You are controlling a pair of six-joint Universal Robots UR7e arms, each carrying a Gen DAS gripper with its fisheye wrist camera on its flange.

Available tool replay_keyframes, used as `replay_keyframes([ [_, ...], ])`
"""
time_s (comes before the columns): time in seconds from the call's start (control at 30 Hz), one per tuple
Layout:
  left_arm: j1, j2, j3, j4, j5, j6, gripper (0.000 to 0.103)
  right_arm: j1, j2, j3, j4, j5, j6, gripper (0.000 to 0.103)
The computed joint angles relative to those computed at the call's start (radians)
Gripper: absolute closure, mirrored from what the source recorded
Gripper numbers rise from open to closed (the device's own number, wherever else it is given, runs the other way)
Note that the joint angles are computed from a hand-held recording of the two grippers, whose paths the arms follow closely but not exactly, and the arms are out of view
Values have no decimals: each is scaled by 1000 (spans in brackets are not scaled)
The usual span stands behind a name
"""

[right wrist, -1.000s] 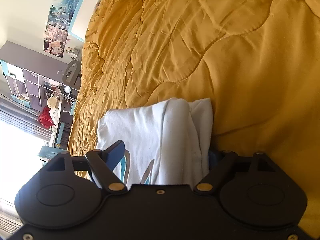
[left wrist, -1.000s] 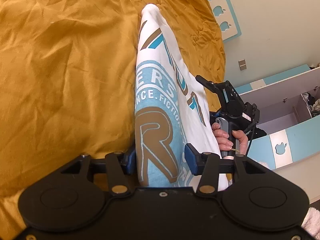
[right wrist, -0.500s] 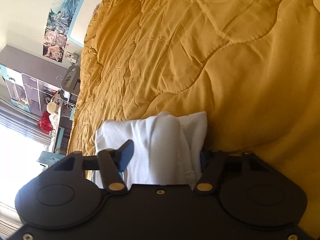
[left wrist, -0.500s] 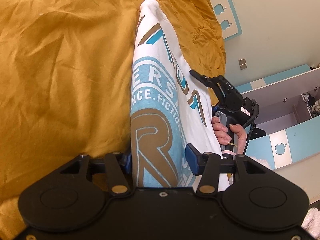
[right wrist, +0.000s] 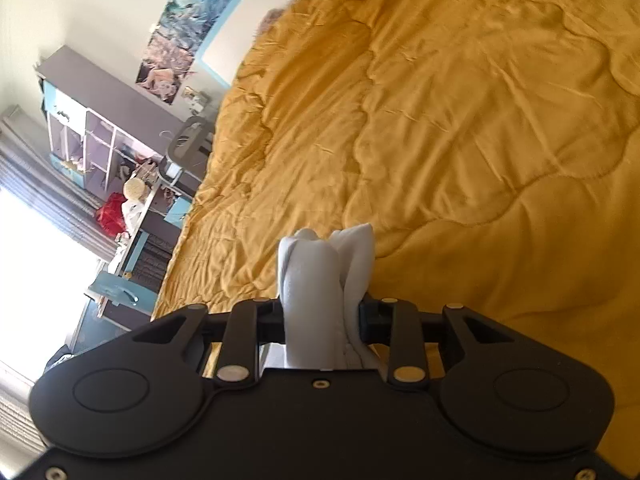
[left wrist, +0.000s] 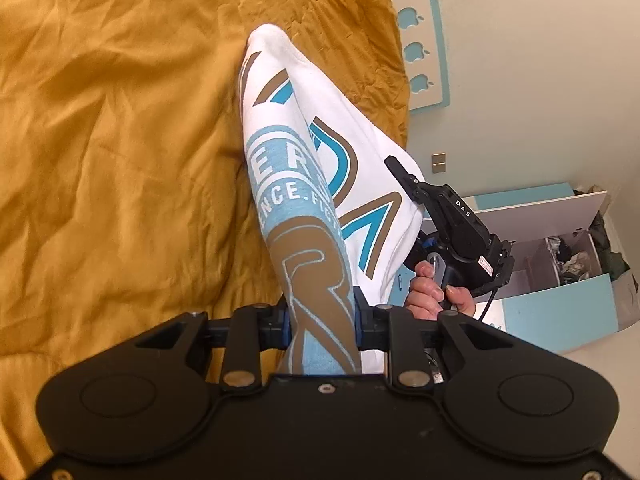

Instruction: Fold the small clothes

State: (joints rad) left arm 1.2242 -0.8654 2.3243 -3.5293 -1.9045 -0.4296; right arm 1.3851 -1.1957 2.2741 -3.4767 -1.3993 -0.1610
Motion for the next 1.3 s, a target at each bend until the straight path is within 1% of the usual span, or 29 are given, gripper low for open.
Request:
replay_keyframes([
  [0.1, 5, -97, 42, -4, 0, 21, 80, 78, 16, -26, 9, 2, 12, 73],
  [0.2, 10, -239, 88, 27, 37, 56, 80, 148, 78, -79, 10, 26, 38, 73],
  [0.33, 33, -473, 131, 155, 117, 132, 79, 243, 228, -198, 21, 44, 50, 73],
  [0.4, 63, -578, 137, 231, 151, 171, 79, 276, 308, -264, 28, 59, 56, 73],
  [0.47, 105, -652, 128, 299, 166, 205, 79, 303, 394, -339, 42, 77, 72, 73],
  [0.53, 160, -700, 108, 364, 174, 246, 79, 325, 475, -408, 50, 71, 89, 73],
  [0.57, 186, -710, 100, 384, 178, 260, 79, 332, 511, -439, 57, 62, 93, 73],
  [0.63, 262, -713, 69, 447, 162, 295, 78, 346, 583, -503, 85, 33, 95, 73],
  [0.7, 335, -682, 44, 477, 149, 311, 78, 352, 652, -560, 115, -19, 94, 74],
  [0.77, 402, -638, 18, 509, 151, 325, 77, 354, 712, -606, 135, -88, 95, 74],
  [0.8, 442, -609, 3, 518, 133, 339, 76, 352, 739, -623, 127, -122, 97, 74],
  [0.83, 483, -581, -3, 503, 84, 352, 72, 351, 764, -634, 95, -160, 100, 74],
  [0.87, 523, -558, -11, 487, 20, 360, 71, 346, 781, -641, 68, -190, 114, 73],
  [0.9, 548, -549, -14, 478, -26, 367, 71, 335, 787, -642, 65, -197, 129, 69],
  [0.93, 559, -548, -13, 477, -57, 374, 71, 323, 784, -639, 78, -189, 144, 65],
  [0.97, 561, -559, -11, 490, -64, 381, 70, 314, 779, -633, 83, -183, 158, 64],
  [1.0, 560, -580, -12, 515, -55, 392, 68, 310, 767, -616, 74, -178, 165, 63],
  [1.03, 550, -604, -11, 531, -29, 400, 67, 309, 752, -596, 64, -175, 162, 59],
  [1.1, 503, -669, 14, 546, 64, 407, 64, 314, 701, -533, 55, -165, 124, 58],
  [1.13, 448, -701, 22, 557, 142, 410, 63, 315, 670, -498, 54, -152, 106, 58],
  [1.17, 412, -742, 38, 563, 209, 425, 63, 317, 640, -462, 55, -142, 95, 57],
  [1.2, 377, -781, 59, 555, 260, 432, 62, 315, 605, -420, 61, -116, 89, 54],
  [1.23, 346, -808, 82, 525, 294, 431, 62, 313, 571, -377, 73, -89, 87, 49],
  [1.27, 325, -832, 102, 504, 299, 425, 61, 312, 539, -330, 77, -71, 81, 46],
  [1.3, 316, -842, 114, 486, 273, 429, 59, 310, 515, -286, 66, -59, 72, 44],
])
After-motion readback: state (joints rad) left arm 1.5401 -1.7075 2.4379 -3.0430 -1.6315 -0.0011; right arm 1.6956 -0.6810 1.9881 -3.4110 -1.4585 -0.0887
